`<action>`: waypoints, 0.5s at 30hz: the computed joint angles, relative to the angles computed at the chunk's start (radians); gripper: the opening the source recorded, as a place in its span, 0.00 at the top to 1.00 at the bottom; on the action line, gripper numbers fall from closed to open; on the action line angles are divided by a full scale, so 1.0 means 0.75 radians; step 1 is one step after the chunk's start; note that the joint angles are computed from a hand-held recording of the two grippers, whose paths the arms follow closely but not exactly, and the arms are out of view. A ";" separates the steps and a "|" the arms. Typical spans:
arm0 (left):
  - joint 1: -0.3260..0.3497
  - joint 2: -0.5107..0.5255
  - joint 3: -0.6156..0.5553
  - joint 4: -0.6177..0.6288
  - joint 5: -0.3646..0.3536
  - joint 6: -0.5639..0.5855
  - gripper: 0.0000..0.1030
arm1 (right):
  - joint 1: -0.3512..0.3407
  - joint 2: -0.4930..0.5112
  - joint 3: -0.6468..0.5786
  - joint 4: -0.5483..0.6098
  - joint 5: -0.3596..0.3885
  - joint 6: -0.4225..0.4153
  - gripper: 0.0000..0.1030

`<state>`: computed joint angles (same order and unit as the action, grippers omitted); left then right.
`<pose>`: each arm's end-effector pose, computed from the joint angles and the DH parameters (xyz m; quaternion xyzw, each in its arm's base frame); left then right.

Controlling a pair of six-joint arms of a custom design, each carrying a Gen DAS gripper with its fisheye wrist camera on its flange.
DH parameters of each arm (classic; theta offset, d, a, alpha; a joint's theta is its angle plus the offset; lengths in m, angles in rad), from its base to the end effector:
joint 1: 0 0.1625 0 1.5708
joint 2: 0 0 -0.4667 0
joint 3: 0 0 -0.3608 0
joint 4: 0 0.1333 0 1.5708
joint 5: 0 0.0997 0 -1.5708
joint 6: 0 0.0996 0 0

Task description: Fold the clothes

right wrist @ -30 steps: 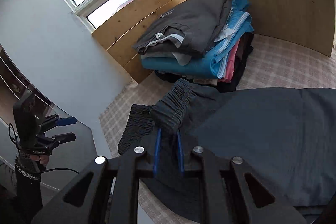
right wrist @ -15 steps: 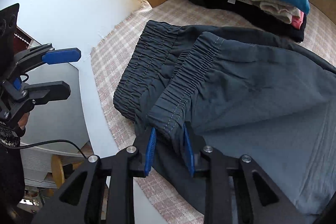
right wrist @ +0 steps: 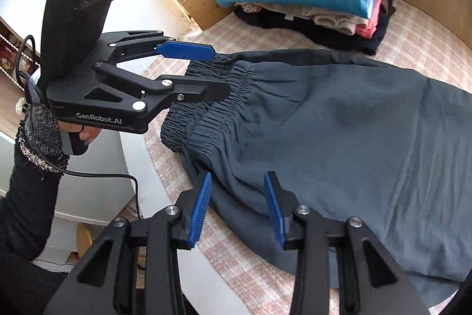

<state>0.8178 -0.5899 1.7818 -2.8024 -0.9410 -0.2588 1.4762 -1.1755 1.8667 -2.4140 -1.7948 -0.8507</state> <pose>-0.2867 -0.5866 0.0104 0.2266 0.9233 -0.1666 0.2617 0.0567 -0.5789 0.2823 0.3579 -0.9240 0.0164 0.1336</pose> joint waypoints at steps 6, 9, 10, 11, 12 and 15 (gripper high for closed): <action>0.047 0.074 -0.114 0.070 -0.011 0.106 0.82 | -0.071 0.029 -0.079 -0.243 -0.173 0.013 0.64; 0.047 0.053 -0.092 0.064 -0.023 0.097 0.89 | -0.117 0.062 -0.144 -0.253 -0.226 0.048 0.64; 0.043 0.043 -0.082 0.070 -0.012 0.084 0.91 | -0.128 0.072 -0.162 -0.242 -0.242 0.057 0.64; 0.038 0.032 -0.071 0.076 -0.001 0.071 0.91 | -0.139 0.081 -0.179 -0.229 -0.258 0.065 0.64; 0.035 0.022 -0.059 0.074 0.008 0.060 0.91 | -0.147 0.091 -0.192 -0.204 -0.272 0.073 0.64; 0.039 -0.006 -0.024 0.035 0.002 0.039 0.87 | -0.165 0.101 -0.193 -0.189 -0.278 0.045 0.64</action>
<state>0.8472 -0.5942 1.7641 -2.7761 -0.9394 -0.2295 1.3525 -1.0994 1.7217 -2.5557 -2.0033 -0.8173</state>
